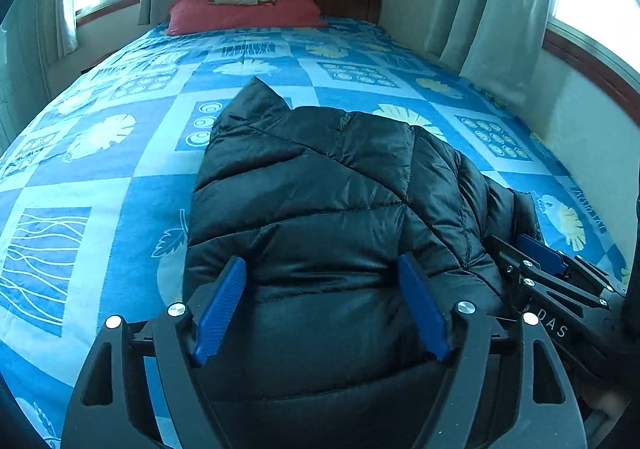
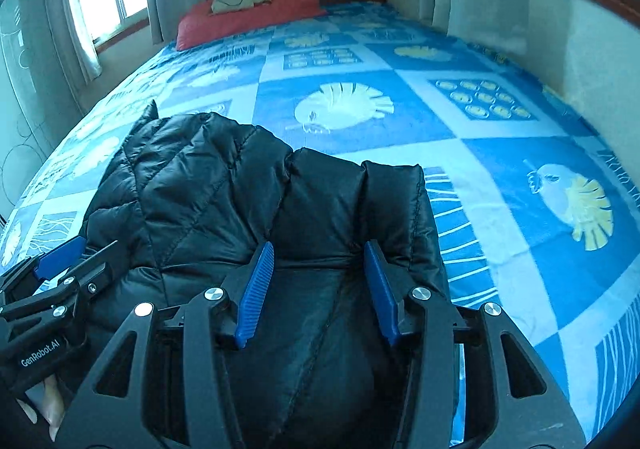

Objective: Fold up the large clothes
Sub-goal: 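Open both tools and smooth the folded jacket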

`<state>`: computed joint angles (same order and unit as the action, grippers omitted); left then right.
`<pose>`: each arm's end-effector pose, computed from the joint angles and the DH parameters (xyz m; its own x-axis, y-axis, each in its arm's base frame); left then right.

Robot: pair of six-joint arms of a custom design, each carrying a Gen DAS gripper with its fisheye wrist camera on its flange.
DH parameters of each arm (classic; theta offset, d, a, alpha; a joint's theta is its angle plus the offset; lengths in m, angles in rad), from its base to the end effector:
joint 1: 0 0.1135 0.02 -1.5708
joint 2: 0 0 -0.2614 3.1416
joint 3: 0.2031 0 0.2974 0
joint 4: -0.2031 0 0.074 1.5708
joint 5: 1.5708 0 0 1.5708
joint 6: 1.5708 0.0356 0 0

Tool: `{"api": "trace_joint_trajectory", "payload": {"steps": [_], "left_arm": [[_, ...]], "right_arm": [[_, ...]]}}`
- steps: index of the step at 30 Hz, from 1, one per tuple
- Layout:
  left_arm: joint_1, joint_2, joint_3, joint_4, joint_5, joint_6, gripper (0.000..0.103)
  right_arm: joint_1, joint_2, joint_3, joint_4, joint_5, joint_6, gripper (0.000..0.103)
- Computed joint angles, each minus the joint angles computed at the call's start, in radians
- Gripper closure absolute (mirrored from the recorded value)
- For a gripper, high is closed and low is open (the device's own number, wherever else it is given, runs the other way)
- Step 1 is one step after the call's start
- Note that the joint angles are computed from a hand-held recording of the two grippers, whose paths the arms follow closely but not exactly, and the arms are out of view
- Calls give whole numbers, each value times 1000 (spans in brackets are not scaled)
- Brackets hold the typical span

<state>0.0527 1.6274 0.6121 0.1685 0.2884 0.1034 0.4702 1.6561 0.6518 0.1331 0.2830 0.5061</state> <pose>0.3111 0.0063 0.0776 -0.7299 0.0606 -0.6808 0.2141 0.9662 -0.1436 0.2888 0.1356 0.0776 -0.7298 0.1513 -0.6668 0.0904 0.9880 0.1253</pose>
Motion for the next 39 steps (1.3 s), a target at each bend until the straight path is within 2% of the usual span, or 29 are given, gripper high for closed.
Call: {"api": "trace_joint_trajectory", "payload": {"steps": [8, 27, 31, 39], "left_arm": [[-26, 71, -3, 93, -37, -13, 23], [-49, 123, -21, 190, -71, -22, 23], [-51, 120, -20, 184, -78, -17, 23], [-57, 47, -19, 96, -96, 7, 23]], "right_arm": [[-19, 62, -5, 79, -29, 12, 57], [-16, 103, 3, 114, -16, 13, 57], [-14, 98, 5, 98, -4, 7, 57], [-1, 27, -20, 72, 22, 1, 56]]}}
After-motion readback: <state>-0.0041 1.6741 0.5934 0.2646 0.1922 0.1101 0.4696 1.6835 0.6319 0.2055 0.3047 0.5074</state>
